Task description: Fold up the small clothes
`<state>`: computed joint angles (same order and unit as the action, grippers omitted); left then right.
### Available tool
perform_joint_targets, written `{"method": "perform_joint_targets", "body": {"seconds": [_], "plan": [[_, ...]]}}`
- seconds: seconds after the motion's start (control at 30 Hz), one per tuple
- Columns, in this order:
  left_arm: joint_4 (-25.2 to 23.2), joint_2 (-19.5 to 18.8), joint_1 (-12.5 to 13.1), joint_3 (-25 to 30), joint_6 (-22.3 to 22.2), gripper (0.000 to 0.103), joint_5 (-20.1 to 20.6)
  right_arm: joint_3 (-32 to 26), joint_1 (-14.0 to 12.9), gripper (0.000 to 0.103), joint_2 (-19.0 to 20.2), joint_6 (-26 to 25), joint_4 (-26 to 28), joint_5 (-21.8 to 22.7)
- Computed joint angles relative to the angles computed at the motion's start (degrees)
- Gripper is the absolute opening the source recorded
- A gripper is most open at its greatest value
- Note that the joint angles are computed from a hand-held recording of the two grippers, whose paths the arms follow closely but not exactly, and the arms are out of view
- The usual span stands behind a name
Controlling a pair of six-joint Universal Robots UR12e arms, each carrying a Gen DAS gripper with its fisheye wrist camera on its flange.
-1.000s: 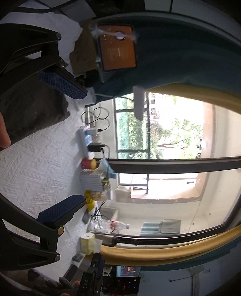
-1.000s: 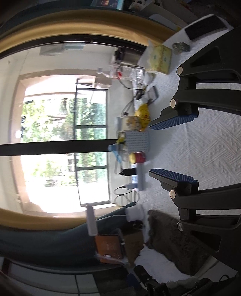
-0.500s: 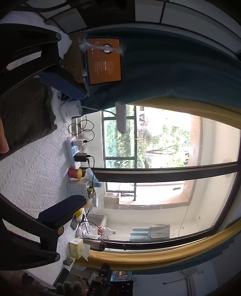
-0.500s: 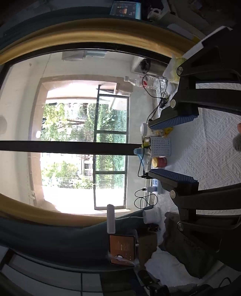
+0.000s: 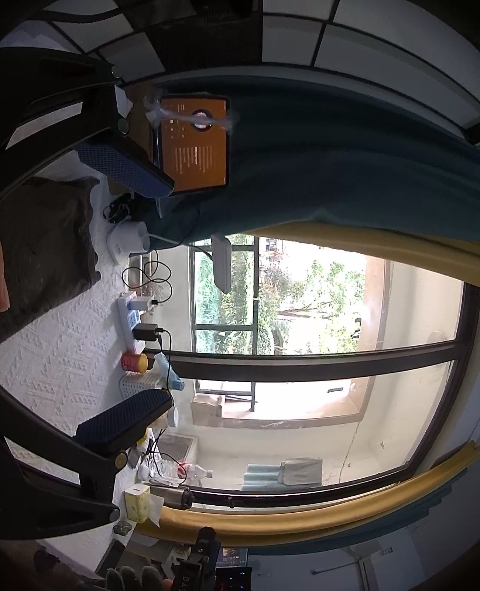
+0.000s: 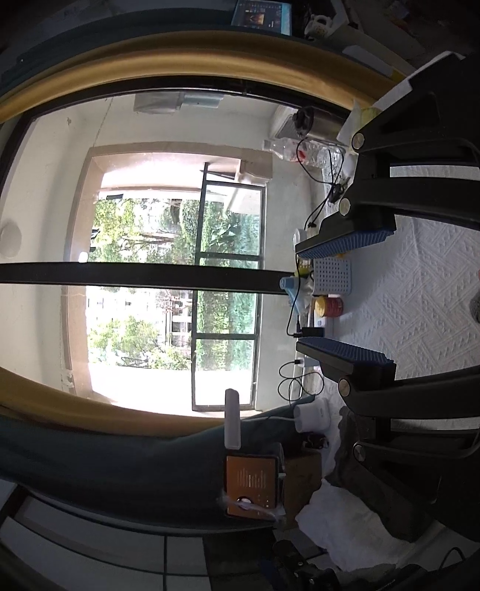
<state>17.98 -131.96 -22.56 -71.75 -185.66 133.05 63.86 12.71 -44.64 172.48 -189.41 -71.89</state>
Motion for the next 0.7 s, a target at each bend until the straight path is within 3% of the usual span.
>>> {"method": "perform_joint_targets", "body": {"seconds": [0.7], "plan": [[-0.98, 0.67, 0.46, -1.17, -2.12, 0.102, -1.54, -2.0, 0.41, 0.047, 0.94, -0.6, 2.49, 0.05]]}}
